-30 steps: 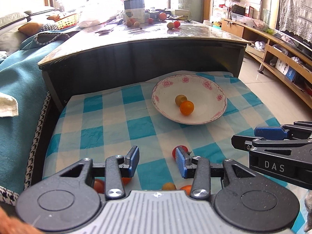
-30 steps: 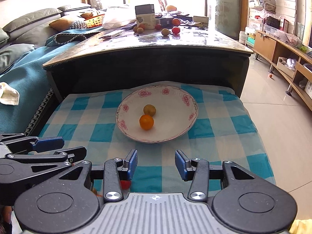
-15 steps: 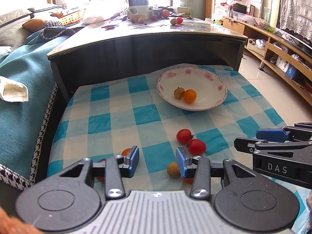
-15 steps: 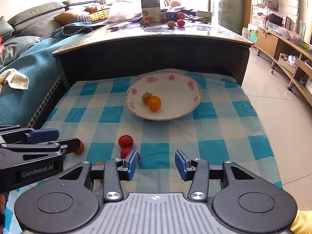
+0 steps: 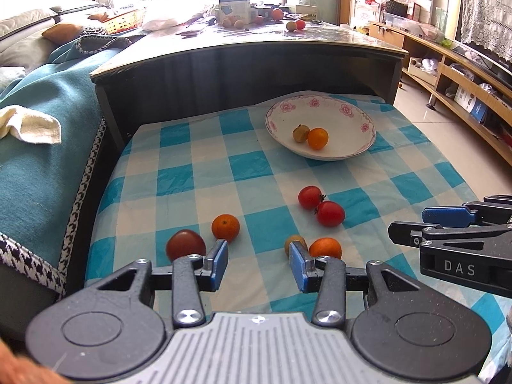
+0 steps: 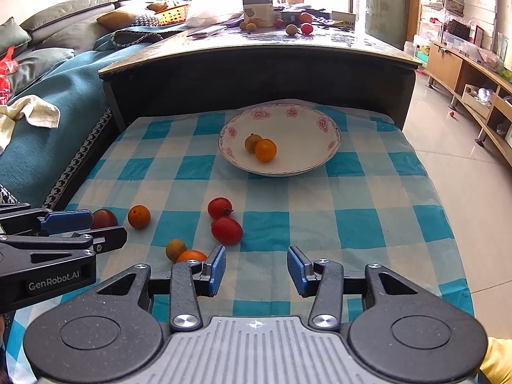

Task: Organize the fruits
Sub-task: 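Withdraw both tools from the bowl back toward the remaining fruits, then grasp the dark red plum with the left tool while the right tool grasps an orange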

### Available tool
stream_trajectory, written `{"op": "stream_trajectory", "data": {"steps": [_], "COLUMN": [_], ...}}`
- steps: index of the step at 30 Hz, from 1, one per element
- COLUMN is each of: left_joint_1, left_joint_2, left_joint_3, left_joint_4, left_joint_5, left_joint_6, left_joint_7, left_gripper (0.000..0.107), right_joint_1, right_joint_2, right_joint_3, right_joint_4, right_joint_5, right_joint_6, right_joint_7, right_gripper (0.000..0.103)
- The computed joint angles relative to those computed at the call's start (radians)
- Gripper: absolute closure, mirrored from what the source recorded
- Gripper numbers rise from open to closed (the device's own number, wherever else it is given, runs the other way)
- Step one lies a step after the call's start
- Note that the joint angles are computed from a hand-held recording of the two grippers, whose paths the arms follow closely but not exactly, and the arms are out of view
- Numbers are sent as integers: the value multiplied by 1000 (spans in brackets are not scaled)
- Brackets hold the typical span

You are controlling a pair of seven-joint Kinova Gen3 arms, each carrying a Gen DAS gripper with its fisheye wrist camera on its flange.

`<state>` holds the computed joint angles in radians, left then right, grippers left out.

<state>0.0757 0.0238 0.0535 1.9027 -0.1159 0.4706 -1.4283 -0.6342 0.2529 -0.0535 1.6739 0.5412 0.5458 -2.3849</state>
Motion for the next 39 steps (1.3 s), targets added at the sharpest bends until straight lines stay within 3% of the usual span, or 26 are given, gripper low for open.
{"op": "stream_trajectory", "data": {"steps": [22,39], "left_joint_1": [-44,-124], "left_joint_2": [-28,-42], "left_joint_3": [-18,-70], "left_joint_4": [50,117], "left_joint_5": [51,182], "left_joint_6": [14,6], "left_joint_7": [-87,-252], "left_gripper": [53,50], "right_joint_1": [5,25], "right_joint_2": [9,41], "right_joint_3": [-26,-38], "right_joint_4": [-3,-27], "right_joint_5": [-68,-180], "right_joint_6": [8,14], "right_joint_7": [85,210], "right_gripper": [64,63]}}
